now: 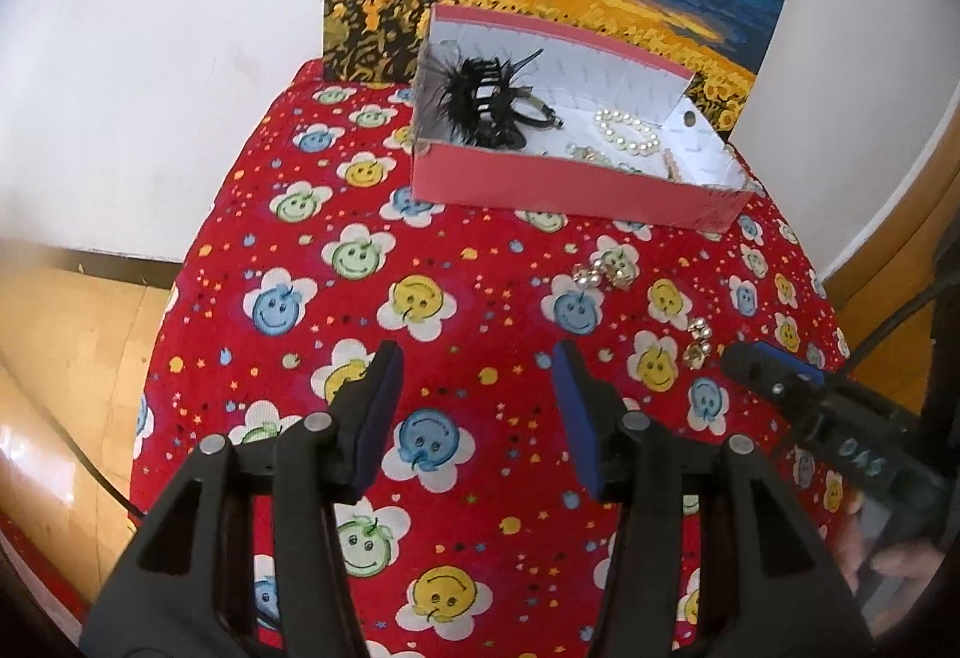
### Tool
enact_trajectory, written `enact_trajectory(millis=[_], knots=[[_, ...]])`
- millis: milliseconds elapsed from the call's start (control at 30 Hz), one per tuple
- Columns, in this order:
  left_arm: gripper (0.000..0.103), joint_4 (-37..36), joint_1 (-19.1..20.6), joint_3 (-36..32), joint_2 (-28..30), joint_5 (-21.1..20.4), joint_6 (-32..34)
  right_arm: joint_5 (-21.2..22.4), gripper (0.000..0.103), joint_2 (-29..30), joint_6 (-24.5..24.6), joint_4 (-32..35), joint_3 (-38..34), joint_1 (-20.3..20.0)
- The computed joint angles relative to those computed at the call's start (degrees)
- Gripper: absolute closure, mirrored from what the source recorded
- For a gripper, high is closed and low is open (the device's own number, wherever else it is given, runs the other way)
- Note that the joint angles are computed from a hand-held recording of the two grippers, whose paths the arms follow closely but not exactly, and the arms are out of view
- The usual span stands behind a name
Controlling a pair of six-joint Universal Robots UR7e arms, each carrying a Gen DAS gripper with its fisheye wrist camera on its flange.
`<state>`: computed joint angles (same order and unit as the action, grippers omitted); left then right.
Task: Organize jewelry
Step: 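Withdraw both grippers toward the last crystal and gold earrings, then grasp a crystal earring with the right gripper while the left grasps a gold earring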
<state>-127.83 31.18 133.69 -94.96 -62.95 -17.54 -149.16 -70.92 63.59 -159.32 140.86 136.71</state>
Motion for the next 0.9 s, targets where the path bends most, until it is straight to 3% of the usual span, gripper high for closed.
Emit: enact_trajectory(millis=[233,633,700,767,900], knots=[[0.059,-0.9,1.6,0.3,0.3,-0.4,0.6,-2.7,0.061,3.2,3.4,7.7,-1.8,-1.9],[0.059,-2.4,3.8,0.3,2.6,-0.6,1.7,-5.3,0.059,6.0,3.8,15.6,-5.3,-3.3],[0.059,-2.6,4.0,0.2,3.0,-0.6,1.9,-6.0,0.062,6.3,4.0,16.4,-5.5,-3.5],[0.059,-2.7,4.1,0.2,3.4,-0.6,1.9,-6.9,0.076,6.0,6.8,19.1,-5.7,-3.5],[0.059,-3.1,3.7,0.2,3.7,-0.6,2.2,-6.9,0.077,5.6,5.8,16.6,-4.9,-3.7]])
